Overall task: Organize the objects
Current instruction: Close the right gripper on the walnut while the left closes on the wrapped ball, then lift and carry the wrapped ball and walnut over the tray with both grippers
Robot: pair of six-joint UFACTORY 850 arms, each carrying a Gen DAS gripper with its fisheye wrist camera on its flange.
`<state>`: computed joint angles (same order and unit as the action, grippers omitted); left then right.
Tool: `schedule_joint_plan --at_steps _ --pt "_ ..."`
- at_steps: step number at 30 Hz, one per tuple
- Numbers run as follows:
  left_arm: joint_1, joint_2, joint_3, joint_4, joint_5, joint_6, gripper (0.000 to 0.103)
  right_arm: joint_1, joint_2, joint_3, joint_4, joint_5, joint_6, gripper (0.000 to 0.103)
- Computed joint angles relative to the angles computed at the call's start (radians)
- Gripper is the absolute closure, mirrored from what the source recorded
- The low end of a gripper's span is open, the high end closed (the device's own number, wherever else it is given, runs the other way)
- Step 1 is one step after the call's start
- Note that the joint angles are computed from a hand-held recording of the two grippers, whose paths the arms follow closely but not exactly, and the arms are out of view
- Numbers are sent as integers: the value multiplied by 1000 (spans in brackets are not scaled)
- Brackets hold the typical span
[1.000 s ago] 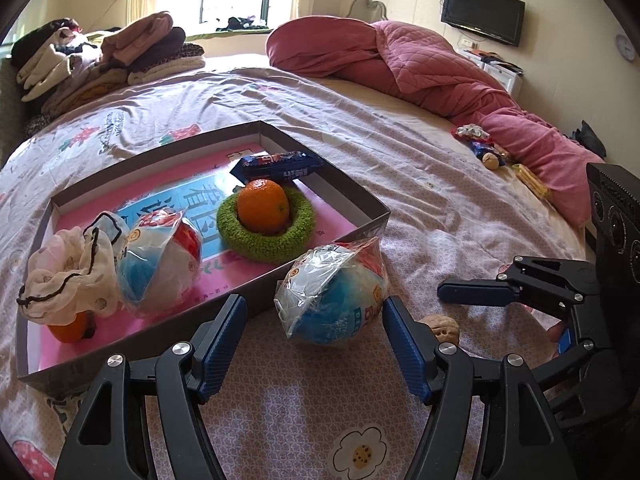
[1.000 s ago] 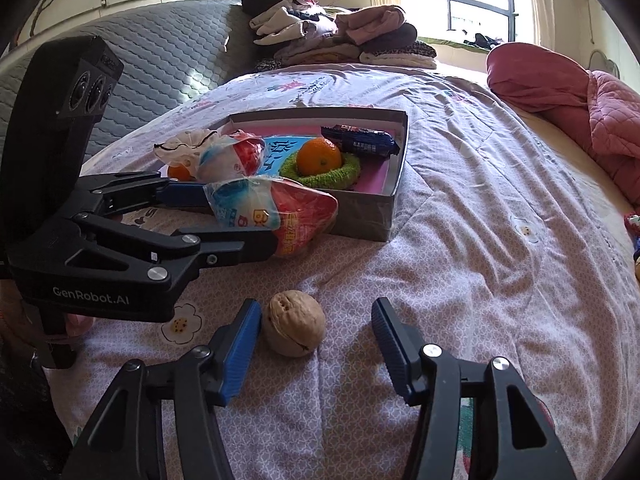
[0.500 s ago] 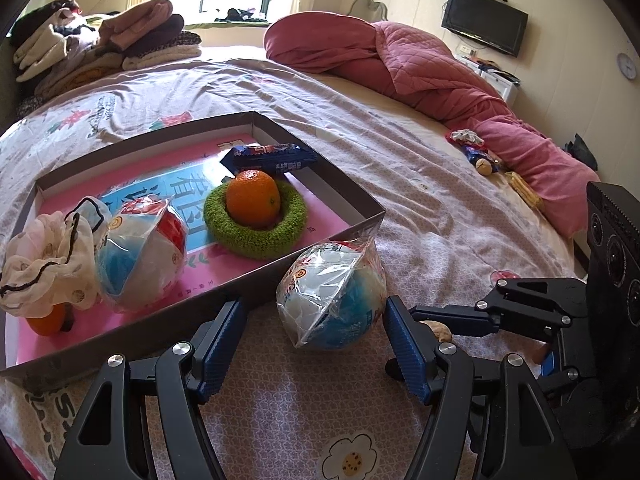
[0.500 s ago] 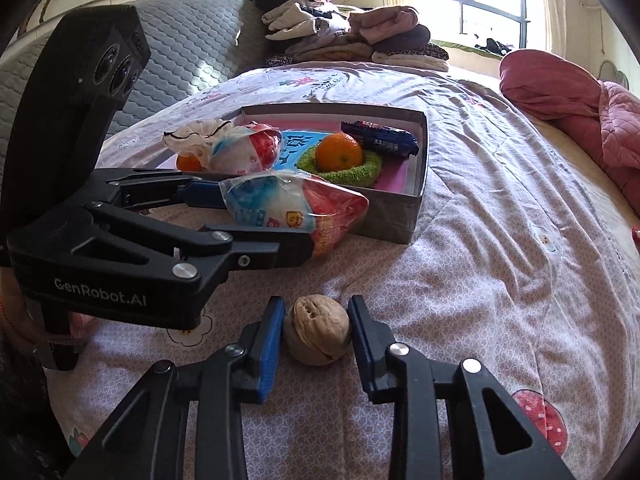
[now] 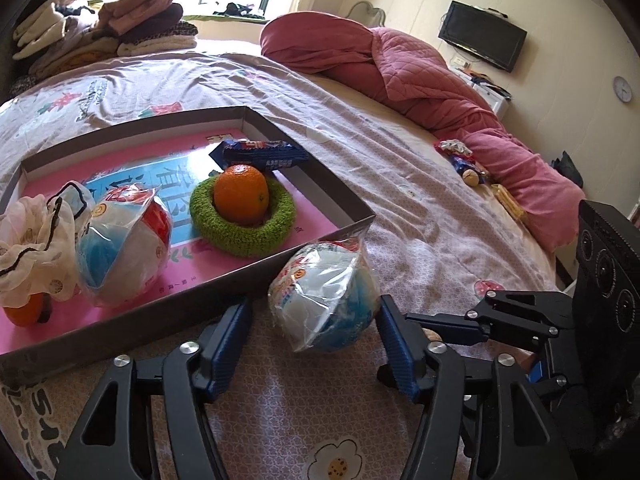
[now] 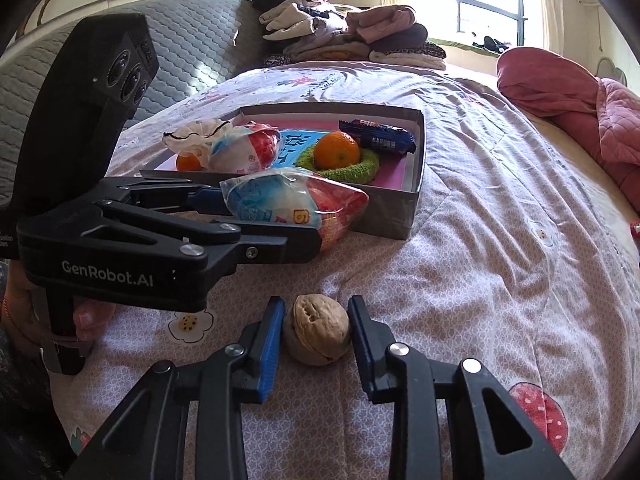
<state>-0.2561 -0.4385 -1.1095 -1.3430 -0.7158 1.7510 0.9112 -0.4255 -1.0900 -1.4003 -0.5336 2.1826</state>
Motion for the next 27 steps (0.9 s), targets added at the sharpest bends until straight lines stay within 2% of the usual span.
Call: schedule_joint_plan --at_steps 1,5,9,18,27 --pt "0 2 3 -2 -5 7 48 0 1 1 2 0 0 70" --pt "-7 16 19 -20 15 40 50 -2 3 2 1 4 7 70" --pt "3 17 20 -37 -6 48 50 -3 4 4 -5 5 17 70" --pt "10 38 37 -83 2 92 50 -3 8 8 -16 4 32 70" --pt "33 76 58 -138 10 128 50 2 34 32 -99 -5 129 70"
